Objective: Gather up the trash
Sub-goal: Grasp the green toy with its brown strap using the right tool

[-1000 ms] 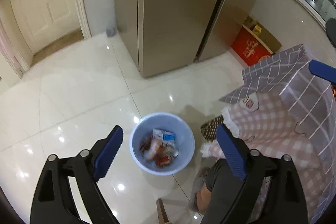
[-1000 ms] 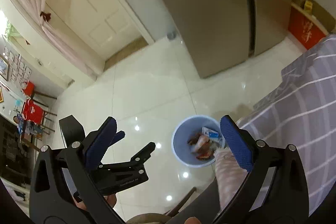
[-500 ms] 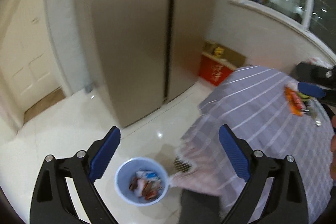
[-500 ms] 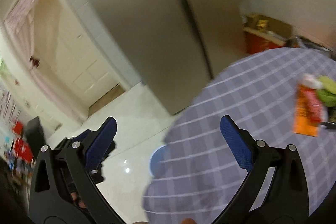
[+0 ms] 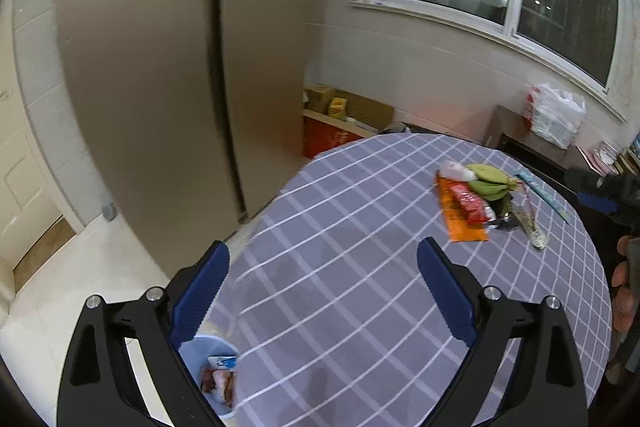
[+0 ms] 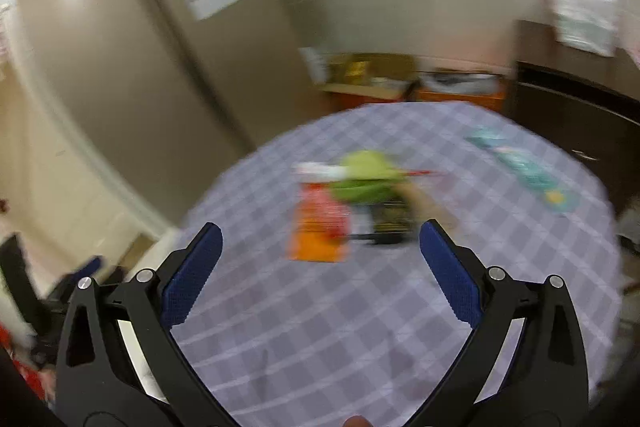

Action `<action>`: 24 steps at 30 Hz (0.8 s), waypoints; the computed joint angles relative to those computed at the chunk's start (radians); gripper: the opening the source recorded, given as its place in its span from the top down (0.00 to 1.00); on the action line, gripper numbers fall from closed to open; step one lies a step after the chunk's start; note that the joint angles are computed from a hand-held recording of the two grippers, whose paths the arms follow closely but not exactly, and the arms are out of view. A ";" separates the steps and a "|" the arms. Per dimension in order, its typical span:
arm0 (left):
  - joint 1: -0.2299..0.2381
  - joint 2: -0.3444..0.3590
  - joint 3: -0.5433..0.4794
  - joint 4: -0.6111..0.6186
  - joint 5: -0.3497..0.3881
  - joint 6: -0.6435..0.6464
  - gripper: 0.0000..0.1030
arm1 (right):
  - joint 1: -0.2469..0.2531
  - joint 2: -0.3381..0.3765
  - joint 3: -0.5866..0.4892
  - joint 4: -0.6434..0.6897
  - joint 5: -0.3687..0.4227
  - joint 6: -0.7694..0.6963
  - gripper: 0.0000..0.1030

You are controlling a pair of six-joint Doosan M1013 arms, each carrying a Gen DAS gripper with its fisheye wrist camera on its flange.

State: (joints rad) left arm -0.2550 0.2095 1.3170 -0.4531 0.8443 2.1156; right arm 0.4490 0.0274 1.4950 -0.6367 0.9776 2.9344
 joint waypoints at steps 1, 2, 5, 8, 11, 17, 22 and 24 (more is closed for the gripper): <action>-0.010 0.003 -0.005 0.005 0.004 -0.003 0.10 | -0.008 -0.009 0.015 -0.003 0.027 0.013 0.06; -0.020 0.009 -0.015 0.014 0.013 -0.007 0.10 | -0.016 -0.020 0.035 -0.004 0.053 0.029 0.06; -0.042 0.016 -0.022 0.027 0.025 -0.012 0.10 | -0.031 -0.039 0.076 -0.009 0.118 0.034 0.06; -0.062 0.026 -0.030 0.034 0.037 -0.025 0.10 | -0.057 -0.025 0.091 0.038 0.169 -0.023 0.06; -0.082 0.036 -0.037 0.037 0.049 -0.040 0.10 | -0.075 -0.023 0.109 0.066 0.155 -0.069 0.06; -0.110 0.053 -0.053 0.052 0.065 -0.047 0.10 | -0.095 0.007 0.078 0.057 0.071 -0.158 0.06; -0.126 0.070 -0.070 0.067 0.075 -0.048 0.10 | -0.136 0.048 0.021 0.105 -0.028 -0.268 0.06; -0.132 0.082 -0.083 0.071 0.081 -0.055 0.10 | -0.156 0.073 -0.003 0.151 -0.050 -0.332 0.09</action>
